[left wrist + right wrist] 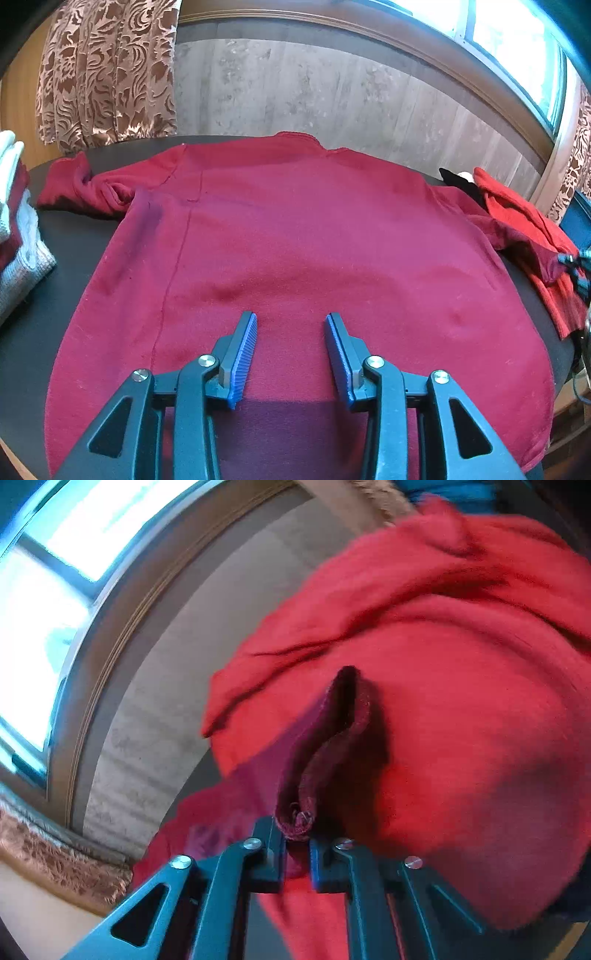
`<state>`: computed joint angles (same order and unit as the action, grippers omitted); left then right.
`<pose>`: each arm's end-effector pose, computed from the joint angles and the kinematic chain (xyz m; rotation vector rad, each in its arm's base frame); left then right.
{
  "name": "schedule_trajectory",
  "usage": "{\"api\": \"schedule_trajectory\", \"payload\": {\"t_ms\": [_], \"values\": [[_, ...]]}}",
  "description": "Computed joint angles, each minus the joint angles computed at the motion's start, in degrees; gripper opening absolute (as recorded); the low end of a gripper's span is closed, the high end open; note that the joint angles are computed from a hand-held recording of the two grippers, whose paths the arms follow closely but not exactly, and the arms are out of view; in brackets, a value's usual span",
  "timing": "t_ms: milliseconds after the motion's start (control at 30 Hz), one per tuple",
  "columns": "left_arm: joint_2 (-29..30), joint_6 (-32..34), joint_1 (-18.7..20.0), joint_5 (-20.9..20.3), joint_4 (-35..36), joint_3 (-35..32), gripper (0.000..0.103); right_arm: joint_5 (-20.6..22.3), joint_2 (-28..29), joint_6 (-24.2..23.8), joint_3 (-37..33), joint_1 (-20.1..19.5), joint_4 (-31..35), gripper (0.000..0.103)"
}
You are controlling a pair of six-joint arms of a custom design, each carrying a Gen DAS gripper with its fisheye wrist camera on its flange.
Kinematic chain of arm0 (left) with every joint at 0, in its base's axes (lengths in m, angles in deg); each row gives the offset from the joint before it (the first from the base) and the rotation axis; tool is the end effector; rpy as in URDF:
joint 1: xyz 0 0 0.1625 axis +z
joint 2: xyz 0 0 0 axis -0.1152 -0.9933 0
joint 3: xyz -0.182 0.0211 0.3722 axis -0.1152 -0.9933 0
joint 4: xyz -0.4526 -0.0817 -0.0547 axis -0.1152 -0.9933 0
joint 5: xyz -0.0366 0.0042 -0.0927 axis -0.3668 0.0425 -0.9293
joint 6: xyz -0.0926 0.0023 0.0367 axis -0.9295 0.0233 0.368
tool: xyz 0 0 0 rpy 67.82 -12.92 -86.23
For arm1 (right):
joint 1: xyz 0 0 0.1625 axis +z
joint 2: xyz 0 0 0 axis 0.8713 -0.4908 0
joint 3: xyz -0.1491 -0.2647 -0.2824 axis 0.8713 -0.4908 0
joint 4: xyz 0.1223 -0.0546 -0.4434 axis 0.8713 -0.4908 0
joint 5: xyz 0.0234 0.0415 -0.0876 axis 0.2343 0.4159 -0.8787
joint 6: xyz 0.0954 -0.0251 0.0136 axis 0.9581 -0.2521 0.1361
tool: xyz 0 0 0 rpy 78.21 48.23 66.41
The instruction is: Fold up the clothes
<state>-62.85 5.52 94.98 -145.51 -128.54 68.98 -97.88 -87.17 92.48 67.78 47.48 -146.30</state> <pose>0.1737 -0.3179 0.4239 0.1523 2.3013 -1.0457 0.2636 -0.5102 0.0411 -0.2090 -2.6983 1.2962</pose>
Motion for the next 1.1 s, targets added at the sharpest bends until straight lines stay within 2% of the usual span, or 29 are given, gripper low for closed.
{"api": "schedule_trajectory", "payload": {"t_ms": [167,333,433,567,600,667,733,767,900,1000,1100], "values": [[0.28,-0.4,1.38,-2.43,0.03,-0.5,0.039,1.68,3.77,-3.85,-9.55,2.81,6.44,0.009],[0.45,-2.23,2.81,-5.3,1.62,-1.57,0.039,6.06,11.87,-7.33,-21.75,5.87,15.45,0.009],[0.81,-5.69,3.87,-7.54,6.66,-4.18,0.039,9.58,18.34,-9.52,-28.97,8.19,22.04,0.009],[3.41,-12.37,7.75,-15.95,14.77,-10.85,0.039,11.91,27.13,-14.17,-38.36,11.27,31.71,0.013],[3.89,-13.02,8.12,-17.3,15.27,-11.88,0.039,11.31,27.93,-15.66,-38.51,11.87,33.01,0.015],[5.03,-14.33,8.1,-19.61,15.81,-13.69,0.039,10.29,29.2,-18.1,-38.83,12.94,34.3,0.042],[6.82,-15.48,7.68,-22.27,16.48,-15.84,0.039,9.24,29.3,-21.07,-36.8,13.8,30.86,0.059],[7.69,-16.32,7.0,-22.95,17.13,-16.65,0.039,9.3,28.38,-21.97,-34.5,13.99,28.85,0.063],[13.46,-20.02,4.48,-26.68,19.91,-20.22,0.039,10.82,24.28,-24.52,-24.51,14.28,21.28,0.065],[18.64,-23.0,1.87,-27.78,21.04,-22.55,0.039,12.63,23.46,-25.06,-19.97,13.89,19.59,0.071],[23.93,-24.83,0.51,-28.25,21.45,-25.32,0.039,11.37,23.93,-25.81,-17.43,13.48,19.48,0.072]]}}
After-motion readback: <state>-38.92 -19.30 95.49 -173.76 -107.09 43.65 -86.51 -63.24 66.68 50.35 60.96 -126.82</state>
